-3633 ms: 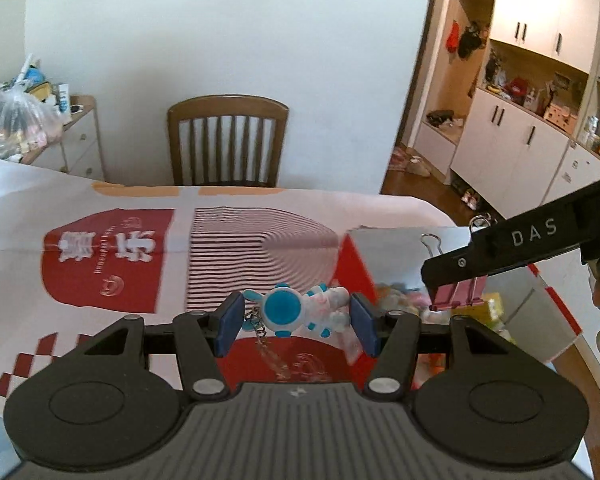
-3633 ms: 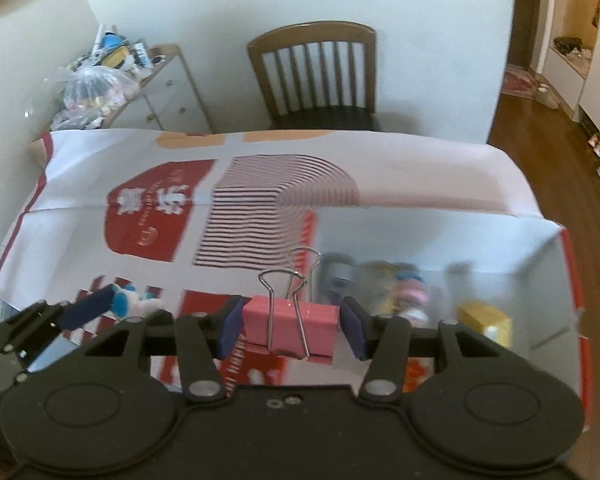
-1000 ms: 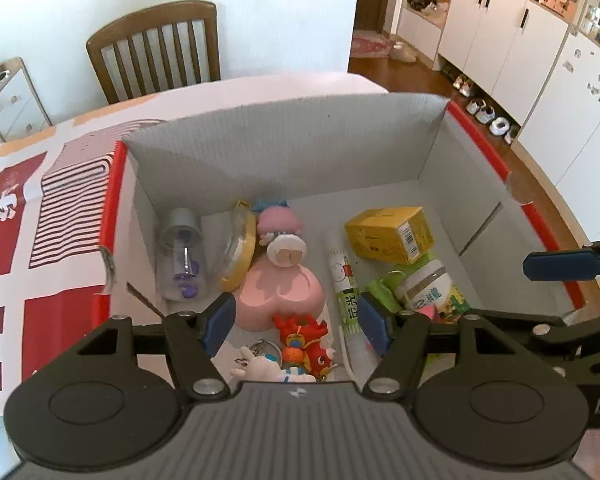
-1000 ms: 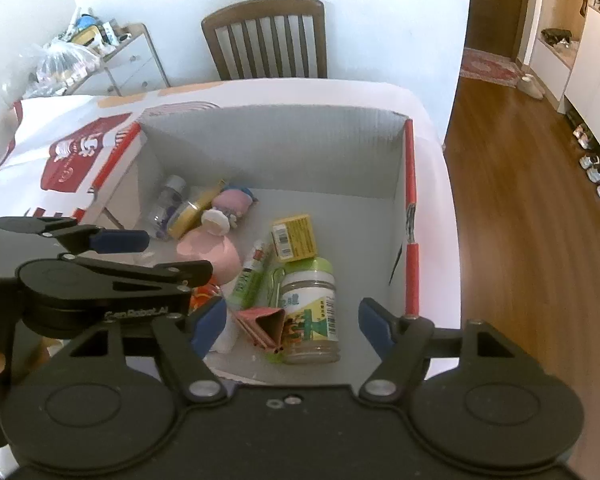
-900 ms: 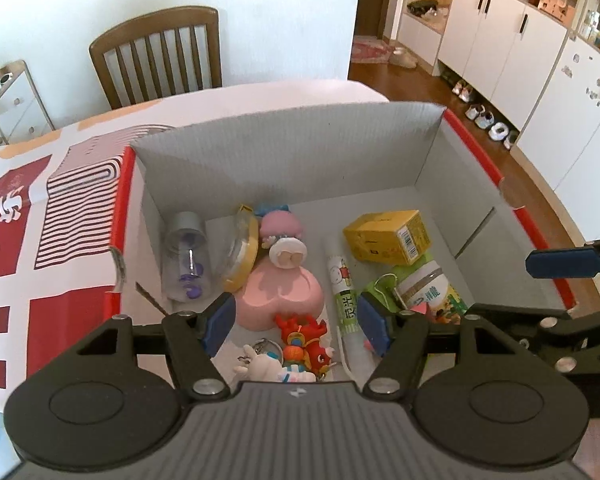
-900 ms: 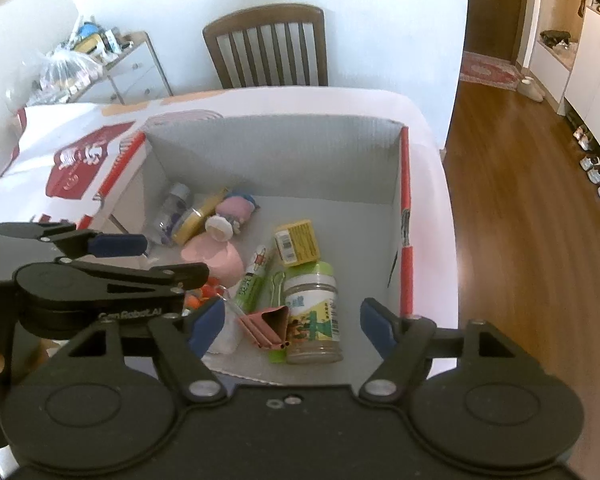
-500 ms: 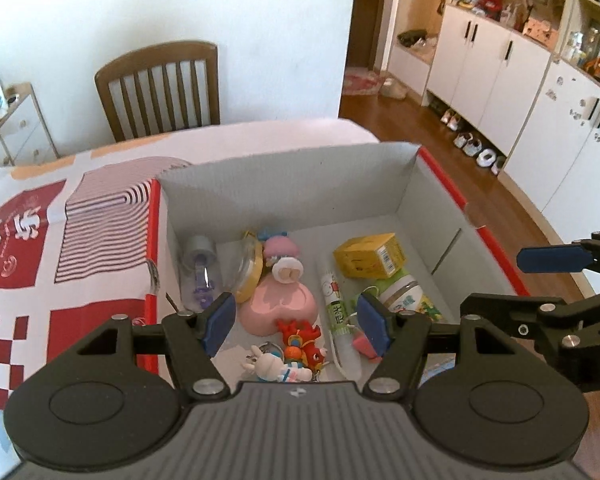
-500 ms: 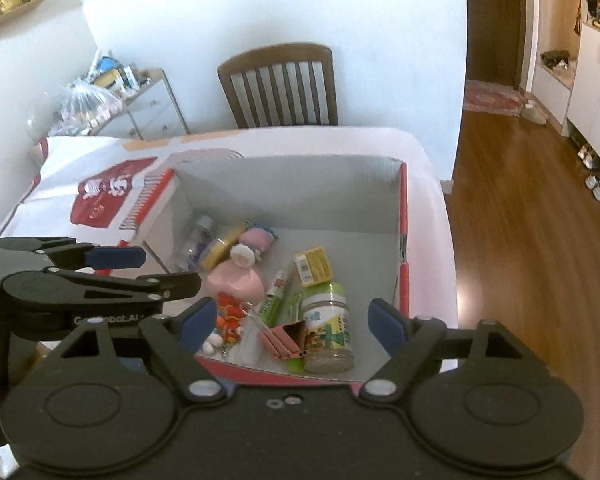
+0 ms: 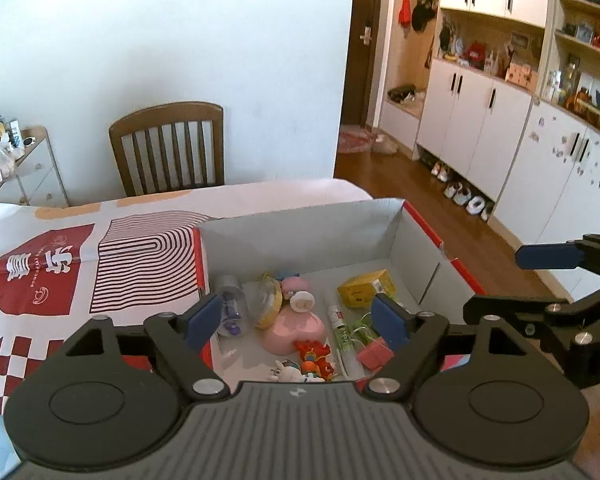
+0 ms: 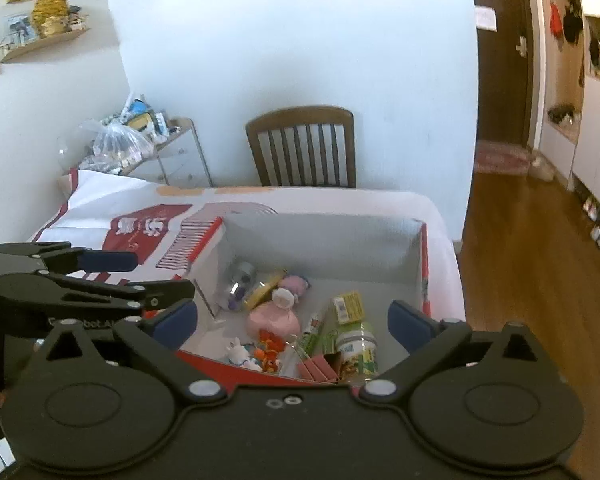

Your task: Organize rigid objects

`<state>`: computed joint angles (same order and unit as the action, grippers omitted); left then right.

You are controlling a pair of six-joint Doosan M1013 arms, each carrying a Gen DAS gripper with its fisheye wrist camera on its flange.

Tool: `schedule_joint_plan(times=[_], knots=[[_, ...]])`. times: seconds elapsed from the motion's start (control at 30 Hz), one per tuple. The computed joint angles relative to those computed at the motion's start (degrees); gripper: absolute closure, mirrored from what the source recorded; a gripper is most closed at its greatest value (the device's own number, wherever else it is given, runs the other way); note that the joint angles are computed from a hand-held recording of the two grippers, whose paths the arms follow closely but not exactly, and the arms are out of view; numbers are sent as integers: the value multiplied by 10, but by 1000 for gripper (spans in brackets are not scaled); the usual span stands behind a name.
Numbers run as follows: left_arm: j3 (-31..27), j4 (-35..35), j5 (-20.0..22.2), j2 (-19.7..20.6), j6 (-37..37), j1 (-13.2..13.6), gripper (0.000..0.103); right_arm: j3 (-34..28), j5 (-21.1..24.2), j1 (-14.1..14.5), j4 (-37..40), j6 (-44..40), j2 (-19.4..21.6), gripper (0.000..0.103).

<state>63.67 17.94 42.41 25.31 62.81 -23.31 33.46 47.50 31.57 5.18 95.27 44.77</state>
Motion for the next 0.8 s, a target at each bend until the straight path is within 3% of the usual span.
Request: schedule_joint_plan(times=[0.2,0.43,0.57,0.8], knots=[[25,10,-13,-21,-24,0,21,48,-53,10,-22,11,-27,0],[49,-16,-27,-43,-1,1,16,95,-97,15,-43,62,-54,0],[68,-35,-46,-57,11,2,4,117,-109,21,-70,84,-66,0],[90,-48,-72,-72,30,-2,3,146,-117,32,-115,134,-83,0]])
